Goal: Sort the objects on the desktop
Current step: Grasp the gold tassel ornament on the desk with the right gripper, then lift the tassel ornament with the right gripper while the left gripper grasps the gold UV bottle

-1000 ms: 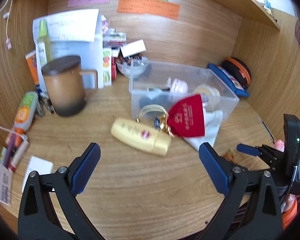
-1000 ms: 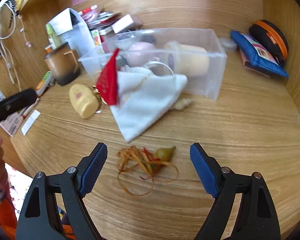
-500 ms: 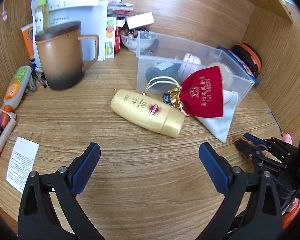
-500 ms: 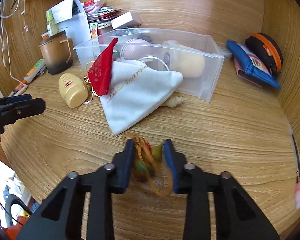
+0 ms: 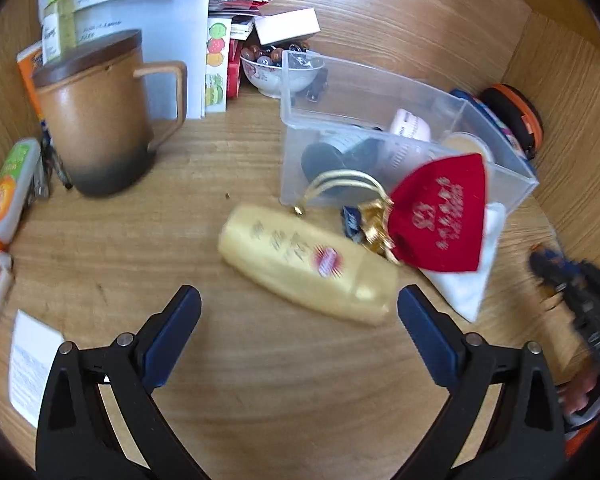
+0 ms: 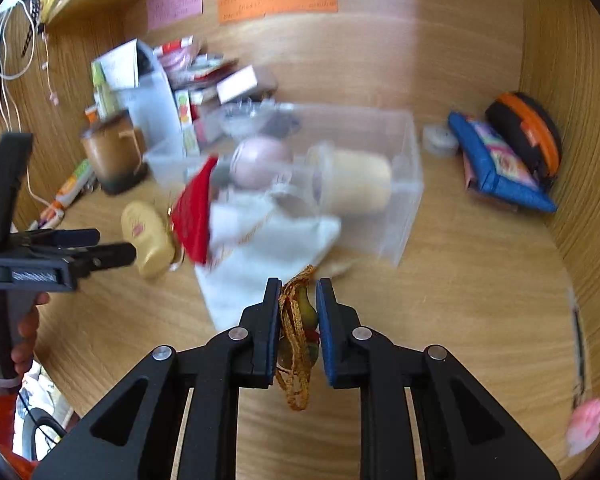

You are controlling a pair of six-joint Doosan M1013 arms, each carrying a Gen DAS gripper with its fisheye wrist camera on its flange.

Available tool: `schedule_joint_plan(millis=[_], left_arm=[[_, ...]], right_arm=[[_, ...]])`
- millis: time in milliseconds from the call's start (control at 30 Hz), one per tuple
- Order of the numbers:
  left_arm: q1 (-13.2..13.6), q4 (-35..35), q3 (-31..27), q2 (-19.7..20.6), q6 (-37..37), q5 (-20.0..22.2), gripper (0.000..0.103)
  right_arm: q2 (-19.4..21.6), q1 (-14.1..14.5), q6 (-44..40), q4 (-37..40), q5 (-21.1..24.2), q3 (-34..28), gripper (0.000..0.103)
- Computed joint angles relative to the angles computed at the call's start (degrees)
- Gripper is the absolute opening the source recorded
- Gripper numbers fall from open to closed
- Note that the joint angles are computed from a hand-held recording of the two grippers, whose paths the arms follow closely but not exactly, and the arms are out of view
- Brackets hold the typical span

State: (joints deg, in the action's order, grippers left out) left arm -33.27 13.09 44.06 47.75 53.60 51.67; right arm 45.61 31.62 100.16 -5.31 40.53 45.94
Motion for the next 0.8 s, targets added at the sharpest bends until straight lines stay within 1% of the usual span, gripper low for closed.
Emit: schedule_joint_plan(millis=[67, 133, 200, 233, 367, 500, 567, 667, 767, 800], left_arm=[[0.5, -1.2, -2.0, 1.1, 1.3, 1.7, 0.1], [1.4, -5.6, -4.2, 2.4, 3.2, 3.2, 0.1], [2.1, -9.1, -5.5, 3.1, 3.9, 3.5, 0.1], [2.2, -9.4, -6.0, 3.4, 3.6, 3.6, 0.1], [1.7, -7.2, -9.1, 5.1, 3.1, 5.8, 0.1], [0.3, -1.5, -12.5, 7.0, 4.7, 10.7, 0.1], [-0.2, -0.3, -12.2, 6.9, 6.0, 11.2, 0.099], [-0.6, 1.8, -9.6, 5.5, 7.1, 10.9, 0.086], [-0.9, 3.5, -6.6, 3.9, 8.4, 10.3, 0.083], [-1.1, 4.4, -5.6, 3.3, 8.7, 10.1, 0.079]], right_arm=[[0.2, -0.2, -0.2, -0.3, -0.4, -0.9, 0.016], [0.4, -0.6, -1.3, 1.2, -0.8, -1.7, 0.016], [0.6, -0.8, -1.8, 1.8, -1.0, -2.4, 0.016], [1.0, -0.9, -2.0, 1.8, -0.9, -3.1, 0.016], [1.7, -1.2, -4.0, 4.4, -0.7, -4.4, 0.016], [2.6, -1.4, -5.7, 6.4, 0.2, -5.9, 0.016], [2.8, -1.4, -6.6, 7.1, 0.3, -6.1, 0.016], [2.7, -1.4, -7.7, 7.9, 0.0, -5.9, 0.016], [2.6, -1.5, -8.7, 8.8, -0.1, -5.8, 0.016], [2.6, -1.6, -9.1, 9.3, -0.1, -5.7, 0.016]])
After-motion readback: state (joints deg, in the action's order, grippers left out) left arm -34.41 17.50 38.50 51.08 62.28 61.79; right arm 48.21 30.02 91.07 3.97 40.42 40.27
